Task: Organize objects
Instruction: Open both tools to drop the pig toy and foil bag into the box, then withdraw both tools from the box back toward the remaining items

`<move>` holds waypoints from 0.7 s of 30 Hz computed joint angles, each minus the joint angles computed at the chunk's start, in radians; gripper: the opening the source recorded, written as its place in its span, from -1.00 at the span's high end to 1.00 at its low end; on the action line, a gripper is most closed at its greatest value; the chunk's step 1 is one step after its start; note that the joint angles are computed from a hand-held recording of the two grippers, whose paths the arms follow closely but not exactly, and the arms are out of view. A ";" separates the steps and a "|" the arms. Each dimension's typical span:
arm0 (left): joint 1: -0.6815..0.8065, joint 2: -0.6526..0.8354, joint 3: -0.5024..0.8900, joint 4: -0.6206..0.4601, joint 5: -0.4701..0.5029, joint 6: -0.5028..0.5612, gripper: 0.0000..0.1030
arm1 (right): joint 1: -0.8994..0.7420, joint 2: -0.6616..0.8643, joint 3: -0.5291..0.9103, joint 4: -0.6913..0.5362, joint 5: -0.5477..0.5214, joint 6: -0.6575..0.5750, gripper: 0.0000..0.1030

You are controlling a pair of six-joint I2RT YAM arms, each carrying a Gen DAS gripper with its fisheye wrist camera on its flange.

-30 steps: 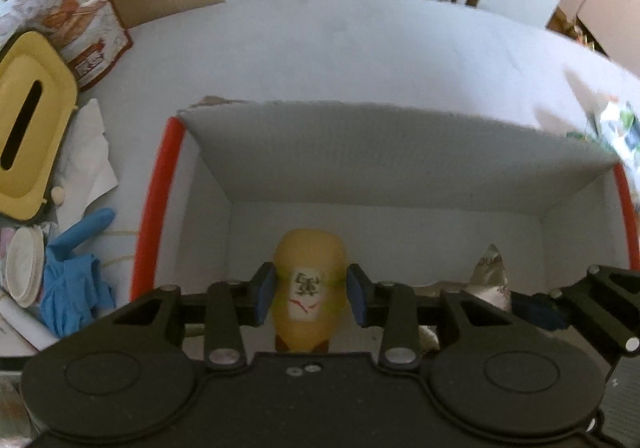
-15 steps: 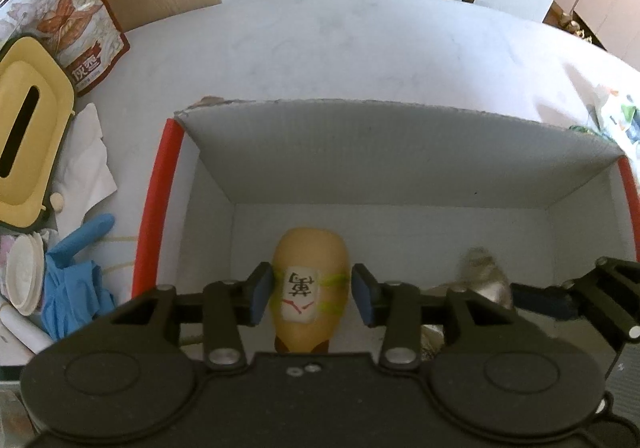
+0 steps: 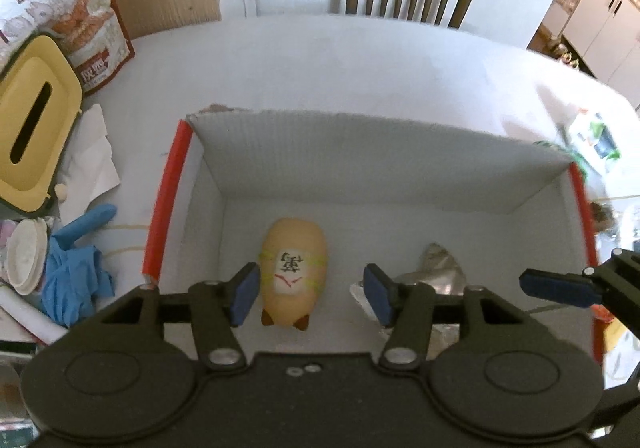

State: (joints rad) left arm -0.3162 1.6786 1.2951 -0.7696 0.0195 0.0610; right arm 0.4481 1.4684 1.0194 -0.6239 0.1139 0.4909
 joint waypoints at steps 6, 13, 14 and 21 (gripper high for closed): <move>-0.019 -0.114 -0.061 0.008 0.002 -0.022 -0.11 | 0.009 -0.105 0.009 -0.052 0.030 -0.005 -0.36; -0.083 -0.237 -0.127 0.015 -0.018 -0.073 -0.12 | 0.026 -0.240 -0.034 -0.092 0.048 0.000 -0.36; -0.091 -0.251 -0.134 0.013 -0.020 -0.080 -0.12 | 0.029 -0.252 -0.041 -0.091 0.051 0.001 -0.36; -0.179 -0.361 -0.176 -0.008 -0.051 -0.158 -0.13 | 0.069 -0.408 -0.098 -0.146 0.081 0.022 -0.36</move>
